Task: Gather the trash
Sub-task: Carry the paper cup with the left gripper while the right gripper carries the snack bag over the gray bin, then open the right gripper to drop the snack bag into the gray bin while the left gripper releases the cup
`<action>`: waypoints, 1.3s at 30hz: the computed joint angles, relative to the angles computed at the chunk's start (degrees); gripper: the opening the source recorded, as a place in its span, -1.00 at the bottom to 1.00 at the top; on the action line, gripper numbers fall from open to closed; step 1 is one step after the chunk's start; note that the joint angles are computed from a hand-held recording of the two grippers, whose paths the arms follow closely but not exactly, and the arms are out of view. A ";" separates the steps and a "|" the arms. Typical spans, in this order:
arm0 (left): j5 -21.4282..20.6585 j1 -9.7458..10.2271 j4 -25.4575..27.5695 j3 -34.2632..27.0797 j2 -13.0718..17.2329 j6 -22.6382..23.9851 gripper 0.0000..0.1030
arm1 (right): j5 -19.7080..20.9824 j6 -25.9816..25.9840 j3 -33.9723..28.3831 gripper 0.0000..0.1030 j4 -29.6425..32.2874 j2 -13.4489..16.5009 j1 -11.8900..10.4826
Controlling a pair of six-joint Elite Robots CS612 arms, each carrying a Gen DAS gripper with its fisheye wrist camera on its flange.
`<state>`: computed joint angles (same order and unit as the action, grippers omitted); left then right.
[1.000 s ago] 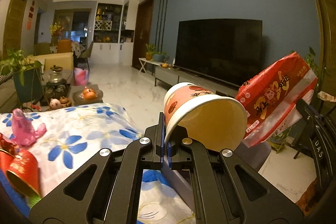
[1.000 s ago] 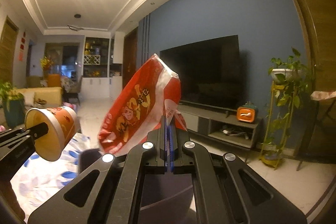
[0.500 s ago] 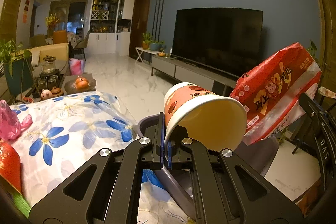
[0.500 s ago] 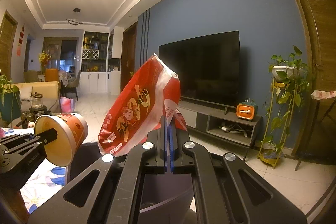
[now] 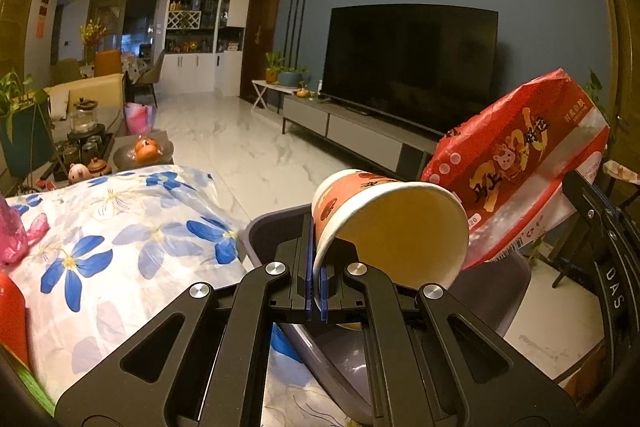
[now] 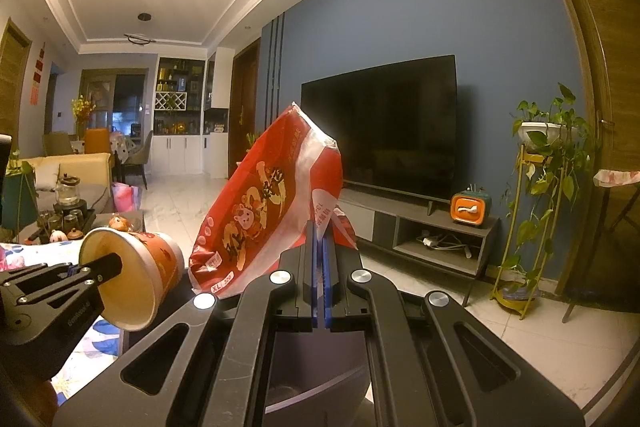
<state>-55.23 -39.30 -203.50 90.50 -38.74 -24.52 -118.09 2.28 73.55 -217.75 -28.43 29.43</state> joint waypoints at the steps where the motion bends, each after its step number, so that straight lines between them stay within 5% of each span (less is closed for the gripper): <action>1: -0.23 0.06 0.19 -0.04 0.02 -0.01 -0.98 | 0.02 0.00 -0.07 -0.95 0.04 0.04 0.04; 10: -1.22 0.20 1.75 -0.20 0.12 -1.16 -0.98 | 1.89 0.35 -0.26 -0.89 0.89 0.14 0.00; 14: -1.59 0.26 1.73 -0.04 0.09 -1.83 -0.98 | 3.62 1.13 0.27 -0.27 0.71 -0.11 -0.36; 21: -2.60 0.36 2.39 -0.16 0.12 -2.58 -0.96 | 3.93 2.75 1.28 -0.10 -0.18 -0.55 -0.57; 22: -2.84 0.32 2.71 -0.31 0.16 -2.15 -0.90 | 3.96 2.99 1.50 -0.08 -0.41 -0.63 -0.55; 23: -2.91 0.26 3.18 -0.43 0.17 -1.82 -0.59 | 3.99 2.98 1.74 -0.07 -0.64 -0.71 -0.53; 24: -2.75 0.16 3.71 -0.45 0.13 -1.90 -0.04 | 3.98 2.91 1.87 -0.06 -0.66 -0.77 -0.50; 26: -2.16 0.05 1.52 -0.14 0.35 -2.52 0.41 | 3.88 3.03 2.11 -0.06 -0.63 -0.87 -0.47; 32: -0.70 -0.24 -0.27 1.85 -0.58 -3.37 0.52 | 4.91 4.53 3.85 -0.06 -0.60 -1.91 -0.66; 39: 8.39 -2.28 -1.36 6.89 -3.14 -5.03 0.66 | 6.39 3.35 5.31 0.02 -1.97 -2.58 0.08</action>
